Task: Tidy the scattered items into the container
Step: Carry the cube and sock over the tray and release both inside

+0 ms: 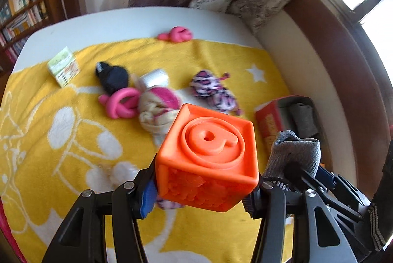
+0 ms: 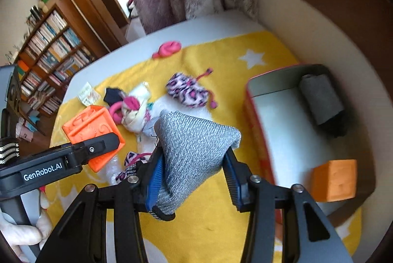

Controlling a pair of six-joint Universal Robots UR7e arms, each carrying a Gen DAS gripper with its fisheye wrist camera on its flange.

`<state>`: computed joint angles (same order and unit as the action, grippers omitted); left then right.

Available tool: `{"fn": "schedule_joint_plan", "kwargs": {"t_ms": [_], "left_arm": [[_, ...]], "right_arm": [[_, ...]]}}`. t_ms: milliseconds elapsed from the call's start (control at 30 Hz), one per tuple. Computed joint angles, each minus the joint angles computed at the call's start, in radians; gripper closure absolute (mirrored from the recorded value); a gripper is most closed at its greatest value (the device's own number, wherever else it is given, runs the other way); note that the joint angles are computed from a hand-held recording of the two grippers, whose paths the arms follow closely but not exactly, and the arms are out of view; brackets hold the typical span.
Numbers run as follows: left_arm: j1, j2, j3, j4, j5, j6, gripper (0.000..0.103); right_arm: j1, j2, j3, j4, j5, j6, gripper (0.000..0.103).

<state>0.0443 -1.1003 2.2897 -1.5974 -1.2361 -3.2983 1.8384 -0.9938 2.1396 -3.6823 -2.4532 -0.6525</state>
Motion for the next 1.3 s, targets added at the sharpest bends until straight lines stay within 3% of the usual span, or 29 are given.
{"fn": "schedule_joint_plan", "kwargs": {"t_ms": [300, 567, 867, 1300], "left_arm": [[0.164, 0.030, -0.141, 0.102, 0.177, 0.160, 0.046], [0.301, 0.051, -0.248, 0.151, 0.296, 0.319, 0.046], [0.403, 0.051, -0.332, 0.198, 0.337, 0.440, 0.046], [0.490, 0.036, -0.373, 0.197, 0.319, 0.558, 0.046]], "right_arm": [[-0.018, -0.198, 0.111, -0.046, 0.011, -0.034, 0.053], [-0.056, -0.336, 0.159, -0.010, 0.079, -0.068, 0.053], [-0.103, -0.428, 0.175, 0.067, 0.180, -0.106, 0.053], [-0.142, -0.444, 0.156, 0.094, 0.282, -0.169, 0.053]]}}
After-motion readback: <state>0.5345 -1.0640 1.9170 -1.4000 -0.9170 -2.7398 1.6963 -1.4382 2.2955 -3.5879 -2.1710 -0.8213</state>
